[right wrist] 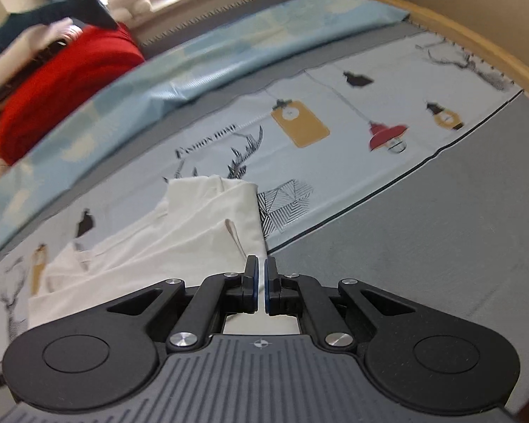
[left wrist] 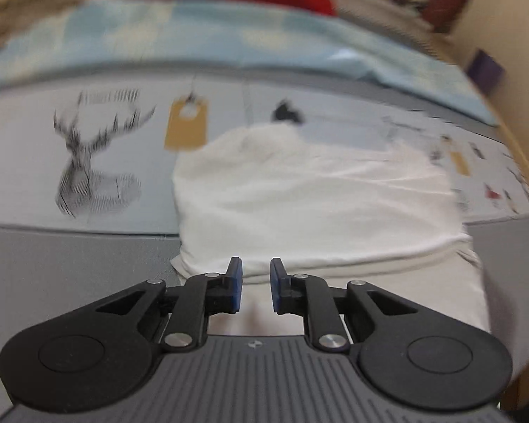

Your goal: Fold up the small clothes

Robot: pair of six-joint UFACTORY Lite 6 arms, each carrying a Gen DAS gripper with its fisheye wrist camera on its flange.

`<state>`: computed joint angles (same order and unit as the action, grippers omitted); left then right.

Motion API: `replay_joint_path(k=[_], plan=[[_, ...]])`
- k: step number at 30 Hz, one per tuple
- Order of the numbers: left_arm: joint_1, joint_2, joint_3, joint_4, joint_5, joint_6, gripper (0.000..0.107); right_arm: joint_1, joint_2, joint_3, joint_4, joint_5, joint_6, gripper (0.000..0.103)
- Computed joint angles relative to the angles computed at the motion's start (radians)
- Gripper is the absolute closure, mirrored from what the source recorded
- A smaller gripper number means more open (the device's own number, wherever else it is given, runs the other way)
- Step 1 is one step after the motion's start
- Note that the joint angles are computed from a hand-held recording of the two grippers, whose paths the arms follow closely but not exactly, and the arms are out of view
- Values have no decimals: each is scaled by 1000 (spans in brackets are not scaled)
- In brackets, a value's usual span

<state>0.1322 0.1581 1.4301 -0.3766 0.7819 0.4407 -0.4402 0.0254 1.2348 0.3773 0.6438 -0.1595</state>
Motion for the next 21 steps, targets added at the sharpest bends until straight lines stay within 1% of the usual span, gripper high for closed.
replay_joint_path(k=[3,5,7,10,11,12,13,14,15,16,17,18,20,21], plan=[[27,-247,-165,-4,48,61,89,-108,-149,-38,35,105,-109,101],[86,-418,-300,-35,90,103,89,-211,-243,-84,109,194,-230,101],[192,-601,-462,-91,141,172,89,-330,-345,-165,178,285,-369,100],[433,-792,-681,-199,259,334,88,-505,-490,-339,230,397,-559,99],[526,-829,-744,-219,302,398,89,-570,-533,-408,236,431,-624,99],[586,-854,-799,-197,329,421,89,-625,-576,-476,238,457,-685,99],[604,-857,-824,-149,337,401,88,-682,-617,-546,240,474,-760,98],[633,-864,-840,-142,352,419,88,-746,-666,-631,236,476,-856,97],[674,-864,-849,-159,376,479,84,-785,-714,-708,223,463,-926,94],[687,-861,-855,-159,385,519,78,-799,-748,-770,186,436,-953,92],[693,-861,-866,-148,383,542,75,-785,-747,-805,144,397,-939,91],[692,-853,-879,-121,366,545,75,-778,-724,-819,123,387,-890,89],[680,-825,-902,-66,330,526,75,-785,-664,-811,146,395,-880,87],[677,-814,-908,-42,317,510,75,-772,-651,-813,152,380,-891,82]])
